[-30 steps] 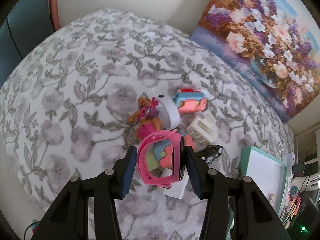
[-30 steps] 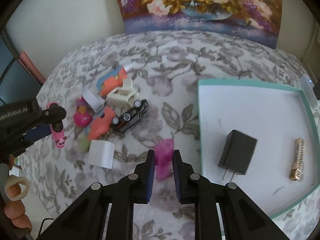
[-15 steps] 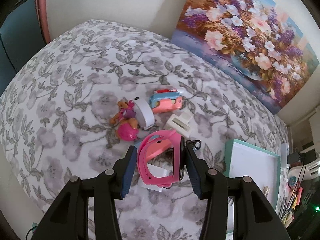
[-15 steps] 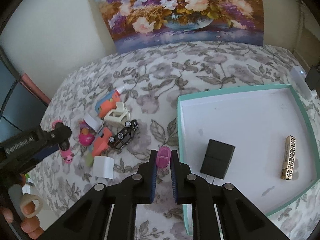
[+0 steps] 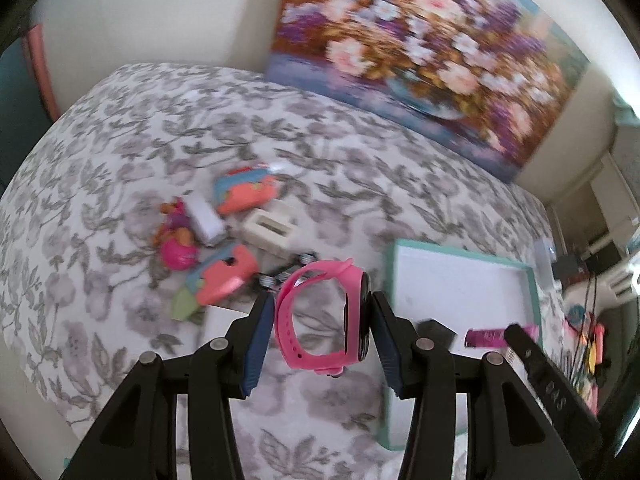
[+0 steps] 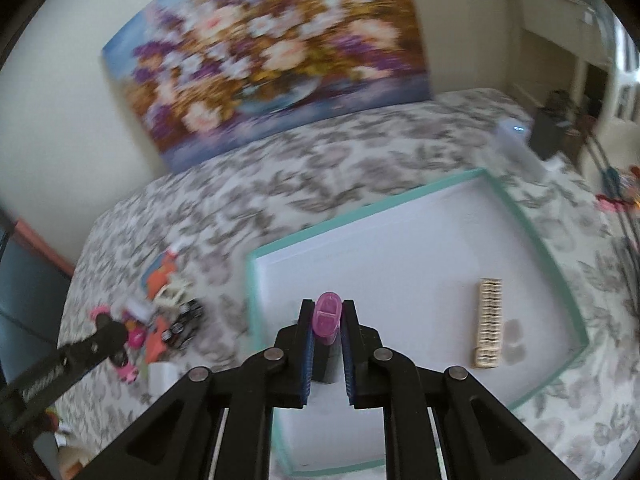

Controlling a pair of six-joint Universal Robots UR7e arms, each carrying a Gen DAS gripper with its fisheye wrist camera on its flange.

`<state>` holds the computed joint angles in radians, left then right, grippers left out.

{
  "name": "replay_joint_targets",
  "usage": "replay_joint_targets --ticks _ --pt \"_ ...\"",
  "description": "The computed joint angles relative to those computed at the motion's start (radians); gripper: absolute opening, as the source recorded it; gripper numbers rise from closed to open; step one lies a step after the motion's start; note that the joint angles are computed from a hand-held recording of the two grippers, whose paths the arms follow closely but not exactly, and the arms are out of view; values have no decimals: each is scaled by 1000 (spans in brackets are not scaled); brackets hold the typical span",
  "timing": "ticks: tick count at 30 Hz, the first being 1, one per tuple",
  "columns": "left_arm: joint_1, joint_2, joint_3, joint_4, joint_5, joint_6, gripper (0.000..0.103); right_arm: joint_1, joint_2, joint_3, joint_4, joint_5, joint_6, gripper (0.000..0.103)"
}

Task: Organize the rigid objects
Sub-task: 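Carry the watch band and pink comb into the white tray and release them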

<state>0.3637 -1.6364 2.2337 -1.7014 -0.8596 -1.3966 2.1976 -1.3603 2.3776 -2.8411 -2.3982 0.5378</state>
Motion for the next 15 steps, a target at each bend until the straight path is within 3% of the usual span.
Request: replay_joint_targets --ticks 15 --pt "-34 308 -22 -296 -182 252 50 -127 -218 94 86 -68 58 13"
